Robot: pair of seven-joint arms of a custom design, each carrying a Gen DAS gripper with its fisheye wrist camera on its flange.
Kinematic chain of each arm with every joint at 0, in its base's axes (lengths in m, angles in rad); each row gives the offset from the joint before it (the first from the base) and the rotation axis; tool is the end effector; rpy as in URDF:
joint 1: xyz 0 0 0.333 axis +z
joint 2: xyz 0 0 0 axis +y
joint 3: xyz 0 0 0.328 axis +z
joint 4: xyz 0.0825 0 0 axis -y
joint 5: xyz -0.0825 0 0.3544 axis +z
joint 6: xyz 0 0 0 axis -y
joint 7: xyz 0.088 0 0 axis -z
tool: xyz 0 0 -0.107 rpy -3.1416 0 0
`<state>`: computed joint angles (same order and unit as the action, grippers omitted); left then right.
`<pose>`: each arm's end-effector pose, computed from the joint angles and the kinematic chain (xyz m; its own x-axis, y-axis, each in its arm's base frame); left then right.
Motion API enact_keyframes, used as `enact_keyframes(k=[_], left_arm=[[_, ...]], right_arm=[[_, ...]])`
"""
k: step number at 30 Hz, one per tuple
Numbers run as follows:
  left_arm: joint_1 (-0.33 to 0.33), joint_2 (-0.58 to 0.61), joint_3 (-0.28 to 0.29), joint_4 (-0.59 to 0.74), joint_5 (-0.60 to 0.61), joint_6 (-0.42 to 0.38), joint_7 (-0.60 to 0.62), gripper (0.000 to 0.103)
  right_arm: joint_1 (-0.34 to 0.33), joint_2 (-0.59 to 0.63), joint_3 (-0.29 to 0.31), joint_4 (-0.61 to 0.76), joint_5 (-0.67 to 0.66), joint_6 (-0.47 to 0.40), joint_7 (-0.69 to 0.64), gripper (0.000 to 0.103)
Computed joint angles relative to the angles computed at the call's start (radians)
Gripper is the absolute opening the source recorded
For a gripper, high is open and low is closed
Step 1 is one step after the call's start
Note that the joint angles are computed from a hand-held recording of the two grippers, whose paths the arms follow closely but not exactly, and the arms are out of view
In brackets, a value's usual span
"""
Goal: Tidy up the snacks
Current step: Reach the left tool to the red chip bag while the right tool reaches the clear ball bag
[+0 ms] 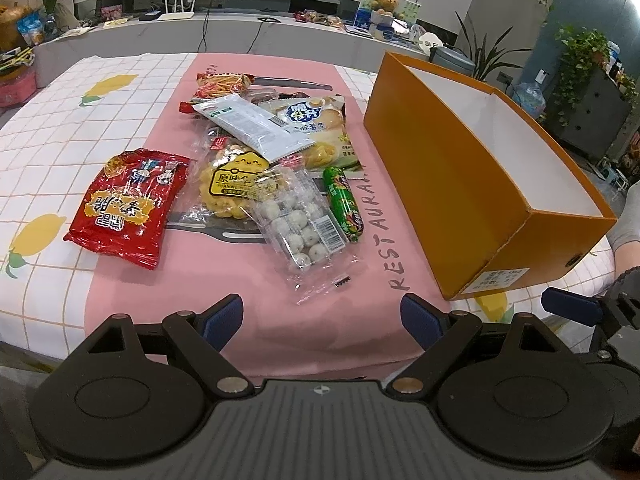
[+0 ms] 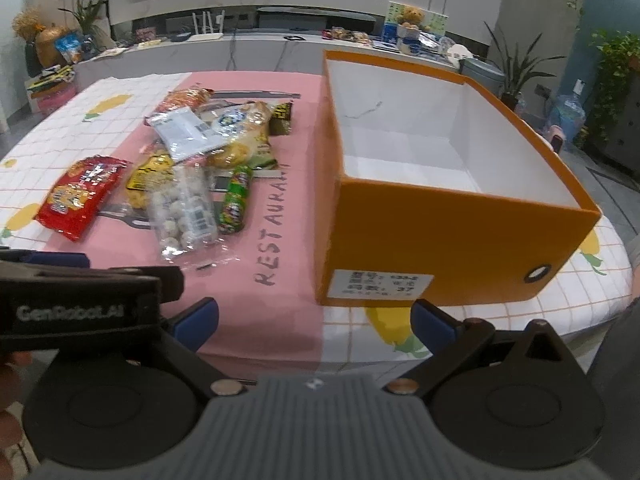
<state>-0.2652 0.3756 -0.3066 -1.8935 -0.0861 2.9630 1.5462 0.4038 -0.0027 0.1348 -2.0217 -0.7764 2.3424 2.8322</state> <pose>0.5673 -0.3300 0.4263 -0.4509 -0.8716 0.1922 -0.7370 0.2421 -0.6310 0.4829 0.2761 0.5125 -0.2750 -0.9595 0.0614 -0.7456 0.1725 -0.6436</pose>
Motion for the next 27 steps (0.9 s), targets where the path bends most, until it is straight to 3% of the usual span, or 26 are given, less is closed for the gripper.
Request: enact_keyframes(k=[4,7,15,17,21,27], left_arm=[[0.012,0.000,-0.003,0.002,-0.006,0.005,0.006,0.102],[0.056,0.001,-0.042,0.006,-0.044,0.005,0.047,0.102],[0.176,0.011,-0.139,0.031,-0.193,0.010,0.190,0.102],[0.185,0.020,-0.138,0.053,-0.225,-0.008,0.205,0.102],[0.151,0.035,-0.064,0.099,-0.211,-0.035,0.182,0.102],[0.095,0.097,0.068,0.209,-0.086,-0.087,0.086,0.102]], right_arm=[[0.003,0.002,0.002,0.003,-0.012,0.029,-0.004,0.099],[0.009,0.012,0.005,0.014,-0.014,0.037,-0.016,0.089],[0.038,0.052,0.005,0.057,-0.008,0.062,-0.076,0.085],[0.048,0.066,0.004,0.073,-0.009,0.068,-0.095,0.084],[0.070,0.093,-0.001,0.101,-0.026,0.079,-0.132,0.083],[0.103,0.140,-0.019,0.157,-0.077,0.073,-0.150,0.083]])
